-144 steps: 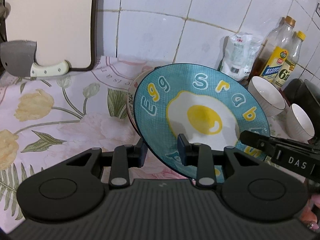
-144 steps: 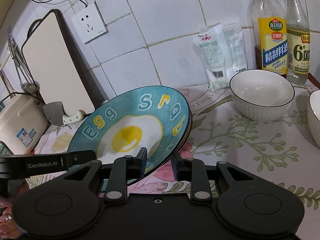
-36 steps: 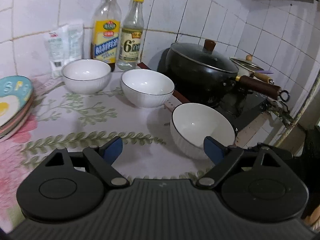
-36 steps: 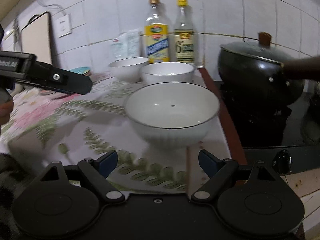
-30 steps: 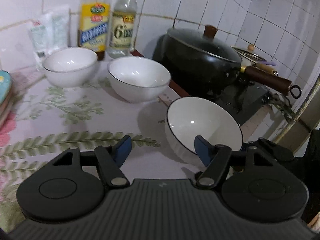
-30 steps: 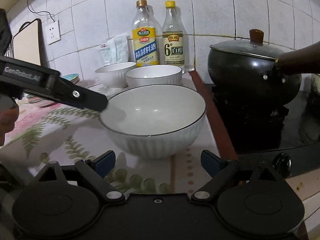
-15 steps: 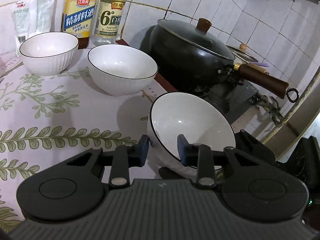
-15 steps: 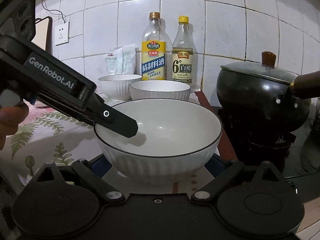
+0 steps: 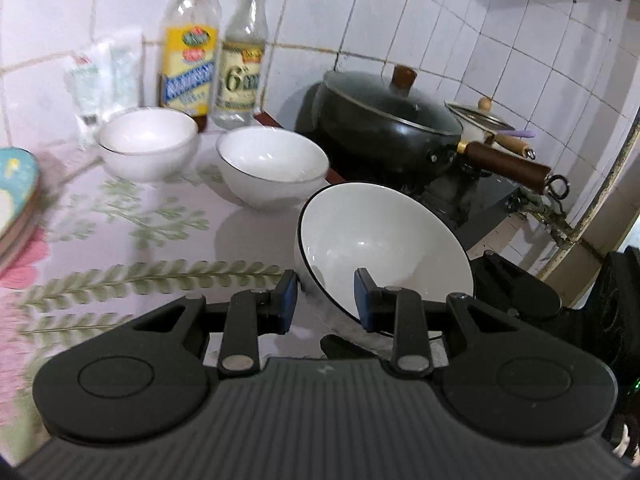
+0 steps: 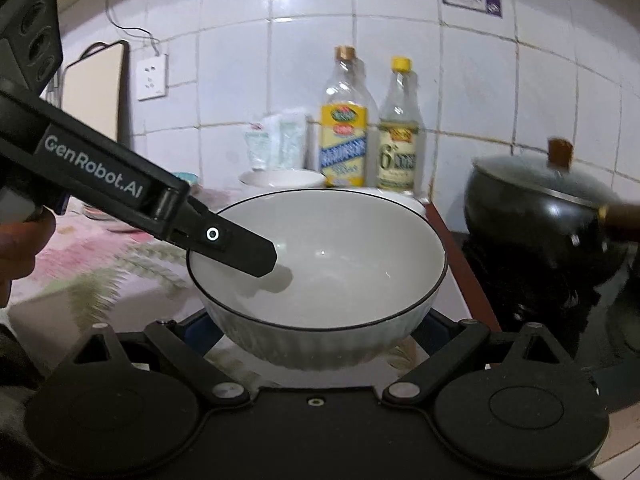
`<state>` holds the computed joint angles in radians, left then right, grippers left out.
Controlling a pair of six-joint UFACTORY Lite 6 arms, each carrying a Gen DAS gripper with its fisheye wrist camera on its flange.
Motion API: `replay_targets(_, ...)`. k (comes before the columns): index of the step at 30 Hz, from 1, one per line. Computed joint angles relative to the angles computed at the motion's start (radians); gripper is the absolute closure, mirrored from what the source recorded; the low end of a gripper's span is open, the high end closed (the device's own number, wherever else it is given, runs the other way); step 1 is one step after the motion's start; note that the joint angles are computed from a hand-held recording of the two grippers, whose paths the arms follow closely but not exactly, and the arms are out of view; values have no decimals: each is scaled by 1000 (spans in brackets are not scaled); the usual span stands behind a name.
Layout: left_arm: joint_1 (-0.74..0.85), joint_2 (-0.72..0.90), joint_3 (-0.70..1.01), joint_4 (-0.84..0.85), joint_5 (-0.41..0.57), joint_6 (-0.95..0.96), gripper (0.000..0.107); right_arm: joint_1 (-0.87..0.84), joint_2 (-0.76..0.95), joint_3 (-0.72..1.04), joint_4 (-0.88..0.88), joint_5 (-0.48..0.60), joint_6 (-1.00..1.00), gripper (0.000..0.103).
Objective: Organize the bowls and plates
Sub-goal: 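Close the left gripper on the rim of the white bowl, then carry the white bowl next to the plate stack and open the left gripper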
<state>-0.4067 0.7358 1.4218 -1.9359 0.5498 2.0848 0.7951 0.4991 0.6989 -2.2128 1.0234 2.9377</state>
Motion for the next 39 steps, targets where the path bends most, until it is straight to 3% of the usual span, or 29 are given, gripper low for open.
replay_targets(8,158,-231,-238,9,73,47,78,114,-7,201,165,-76,-241,4)
replay_targets(13,273,-261,-256,57,122,39,78,130,74,392,199,-125,-377,4)
replay_targets(19,381,-176,-173,40,181,46,78,87,238,663,170,-221,-430,4)
replay_targets(22,409,-92,-82,54,180,-49,78,61,335,793,159,-270,-451,4)
replay_targets(33,396,170,204,61,105,-134,78,-43,601,1124,111,-454,-468,4)
replay_targets(39,382,253,300,90,58,-170,78,-77,688,1262,209,-545,-588,4)
